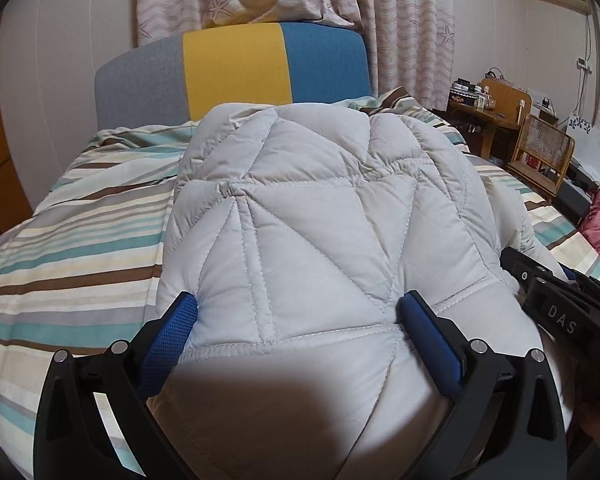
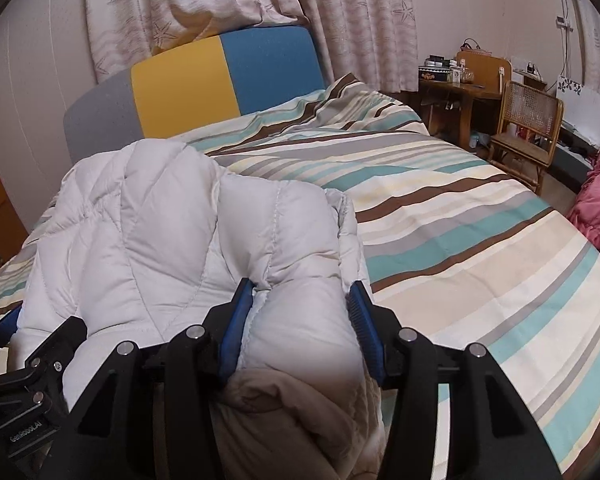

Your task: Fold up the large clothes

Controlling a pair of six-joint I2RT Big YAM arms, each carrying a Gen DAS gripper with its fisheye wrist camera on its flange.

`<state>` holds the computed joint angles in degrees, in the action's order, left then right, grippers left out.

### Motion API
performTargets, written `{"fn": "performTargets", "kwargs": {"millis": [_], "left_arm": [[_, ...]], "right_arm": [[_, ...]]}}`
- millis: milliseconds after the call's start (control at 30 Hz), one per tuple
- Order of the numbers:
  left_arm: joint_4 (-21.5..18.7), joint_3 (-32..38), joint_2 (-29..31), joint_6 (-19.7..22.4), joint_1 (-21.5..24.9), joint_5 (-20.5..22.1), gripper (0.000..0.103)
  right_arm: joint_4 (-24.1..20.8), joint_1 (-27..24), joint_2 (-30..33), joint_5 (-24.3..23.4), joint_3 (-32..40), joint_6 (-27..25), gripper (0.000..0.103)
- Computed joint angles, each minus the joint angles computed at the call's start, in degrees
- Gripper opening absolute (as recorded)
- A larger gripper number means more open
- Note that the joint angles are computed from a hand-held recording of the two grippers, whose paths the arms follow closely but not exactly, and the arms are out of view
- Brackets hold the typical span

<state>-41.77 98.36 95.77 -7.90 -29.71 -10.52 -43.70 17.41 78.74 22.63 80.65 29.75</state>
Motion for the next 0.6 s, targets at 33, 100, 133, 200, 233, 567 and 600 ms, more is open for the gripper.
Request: {"fn": "performTargets", "kwargs": {"millis": [33,100,133,200,233,567,600], "left_arm": [[-0.3,0.2,-0.1,-0.3,0.1,0.4,0.100],[-1.2,0.5,-0.3,-0.6,0.1,0.7,0.100],[-2.1,0.9,-0.4,-0.6,0.1,0.9,0.100],[-4.1,1.9,-0.4,-0.6,0.1,1.0,0.100],[-5.5,2.9,-0.1,-0.6,0.0,0.9,0.100],[-9.0,3.4,-0.4,2.7,-1.2,0.8,0.100],[-8.0,2.7,-0.2,4.5,-1.7,-0.8,0.100]], "right_arm": [[0.2,-0.2,-0.2,-0.5,-0.2,0.1,0.049],[0.5,-0.7,-0.4,-1.7,-0.4,0.2,0.050],[0.7,-0.9,-0.5,-2.1,-0.5,0.2,0.050],[0.3,-1.0,-0.6,-2.3,-0.4,0.2,0.051],[0.0,-1.1,-0.5,-2.6,-0.1,0.3,0.052],[-4.9,-0.8,-4.7,-3.7,-2.2,8.2,0.059],[-4.9,-1.1,-4.7,-4.4,-2.6,8.6,0.059]]}}
